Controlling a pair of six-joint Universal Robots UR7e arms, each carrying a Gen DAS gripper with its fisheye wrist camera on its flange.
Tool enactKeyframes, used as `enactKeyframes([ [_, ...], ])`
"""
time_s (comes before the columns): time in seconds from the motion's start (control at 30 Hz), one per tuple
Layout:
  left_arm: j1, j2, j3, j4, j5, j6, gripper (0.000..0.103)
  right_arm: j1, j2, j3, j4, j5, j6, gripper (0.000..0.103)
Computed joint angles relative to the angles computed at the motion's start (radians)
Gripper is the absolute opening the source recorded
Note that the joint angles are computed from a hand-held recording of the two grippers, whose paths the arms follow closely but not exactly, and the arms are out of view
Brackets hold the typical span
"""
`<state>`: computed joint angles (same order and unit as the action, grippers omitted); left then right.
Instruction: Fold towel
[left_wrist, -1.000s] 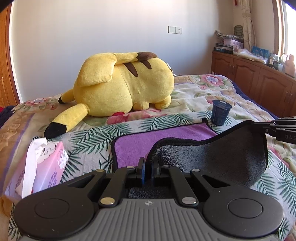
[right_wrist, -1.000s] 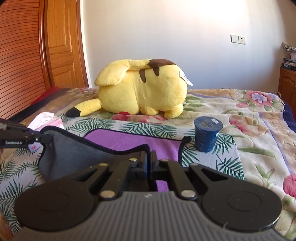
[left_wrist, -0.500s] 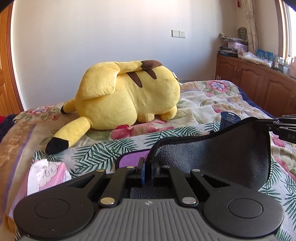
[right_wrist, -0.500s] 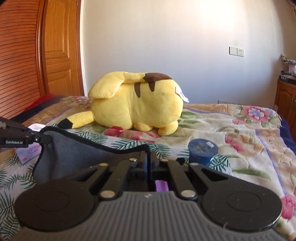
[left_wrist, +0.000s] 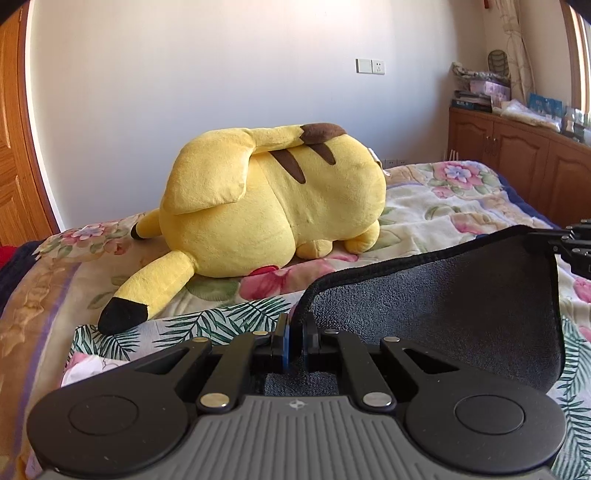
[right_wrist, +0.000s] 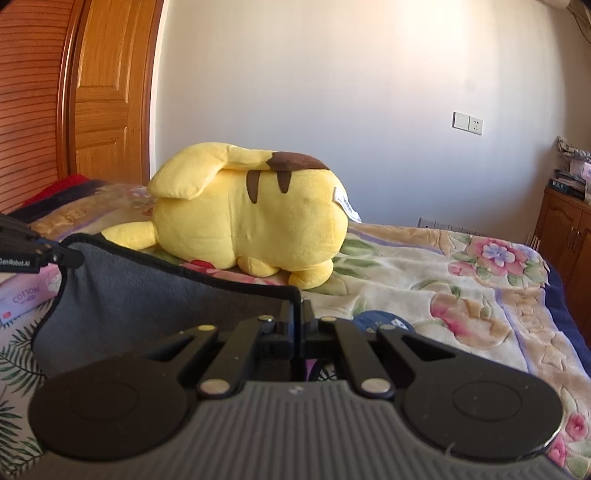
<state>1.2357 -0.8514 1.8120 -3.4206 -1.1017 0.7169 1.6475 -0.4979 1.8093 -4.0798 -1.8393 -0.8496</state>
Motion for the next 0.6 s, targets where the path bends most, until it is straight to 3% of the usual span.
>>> enactKeyframes([
  [0.37, 0.033, 0.112, -0.084, -0.041, 0.026, 0.013, 0.0, -0.016, 0.084, -0.127, 0.027, -0.061, -0.085, 0.004],
  [0.6, 0.054, 0.167, -0.148, -0.012, 0.054, 0.027, 0.0, -0.04, 0.128, -0.19, 0.086, -0.091, -0.087, 0.004],
])
